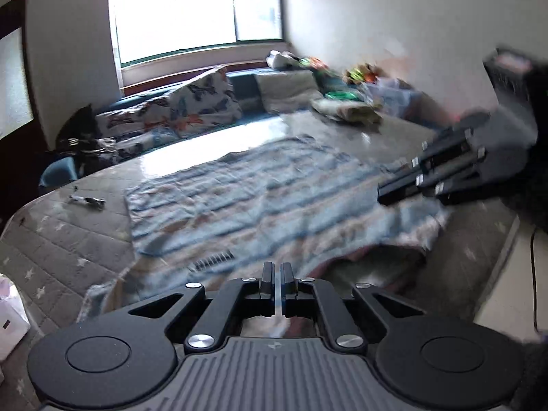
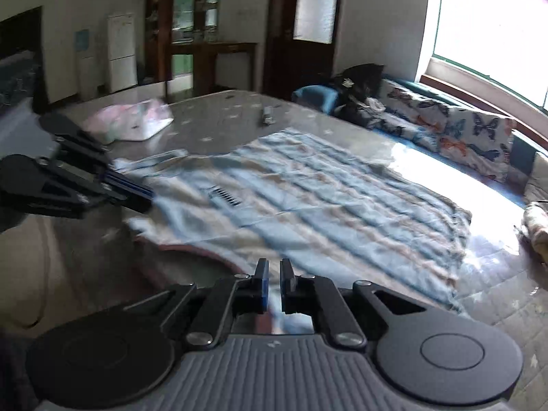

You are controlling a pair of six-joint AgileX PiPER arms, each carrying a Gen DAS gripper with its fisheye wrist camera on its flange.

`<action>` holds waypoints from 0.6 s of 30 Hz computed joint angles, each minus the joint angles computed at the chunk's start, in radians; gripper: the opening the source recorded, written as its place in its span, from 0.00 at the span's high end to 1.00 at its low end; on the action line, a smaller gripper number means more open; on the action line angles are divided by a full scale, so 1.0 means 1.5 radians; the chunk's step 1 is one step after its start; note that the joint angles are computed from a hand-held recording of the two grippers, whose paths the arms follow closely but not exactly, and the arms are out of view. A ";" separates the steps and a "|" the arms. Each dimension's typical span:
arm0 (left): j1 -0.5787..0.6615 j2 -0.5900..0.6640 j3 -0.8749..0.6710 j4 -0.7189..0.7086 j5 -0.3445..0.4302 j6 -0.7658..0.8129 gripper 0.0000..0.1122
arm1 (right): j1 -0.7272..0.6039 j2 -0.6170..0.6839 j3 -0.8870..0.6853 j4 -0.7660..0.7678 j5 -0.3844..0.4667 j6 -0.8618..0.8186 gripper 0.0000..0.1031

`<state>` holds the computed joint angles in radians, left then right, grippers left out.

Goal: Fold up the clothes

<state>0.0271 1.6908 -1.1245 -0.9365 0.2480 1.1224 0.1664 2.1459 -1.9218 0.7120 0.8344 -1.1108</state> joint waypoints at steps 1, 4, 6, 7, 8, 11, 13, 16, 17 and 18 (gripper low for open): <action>-0.002 0.018 -0.018 0.014 -0.005 -0.030 0.96 | 0.004 0.023 -0.030 -0.019 0.006 0.026 0.92; -0.008 0.073 -0.076 0.082 -0.013 -0.147 0.96 | 0.017 0.088 -0.113 -0.072 0.024 0.092 0.89; -0.012 0.116 -0.117 0.150 -0.005 -0.238 0.96 | 0.022 0.101 -0.112 -0.082 0.021 0.090 0.87; -0.014 0.130 -0.127 0.160 -0.003 -0.252 0.96 | 0.024 0.107 -0.111 -0.085 0.020 0.087 0.85; -0.016 0.144 -0.136 0.169 -0.001 -0.264 0.96 | 0.026 0.104 -0.097 -0.084 0.014 0.078 0.84; -0.021 0.175 -0.155 0.187 0.007 -0.285 0.96 | 0.024 0.084 -0.044 -0.064 -0.013 0.040 0.84; -0.023 0.178 -0.149 0.178 0.022 -0.268 0.96 | 0.019 0.078 -0.033 -0.055 -0.008 0.033 0.84; -0.025 0.165 -0.115 0.104 0.024 -0.183 0.97 | 0.012 0.067 -0.012 -0.042 0.003 0.019 0.83; -0.021 0.160 -0.111 0.089 0.034 -0.169 0.97 | 0.011 0.059 0.003 -0.036 0.001 0.010 0.83; -0.017 0.156 -0.108 0.077 0.045 -0.157 0.97 | 0.009 0.053 0.012 -0.031 0.003 0.004 0.83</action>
<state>0.0023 1.9244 -1.2863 -0.8216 0.3156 0.8871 0.1804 2.2254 -1.9039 0.6653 0.8393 -1.1054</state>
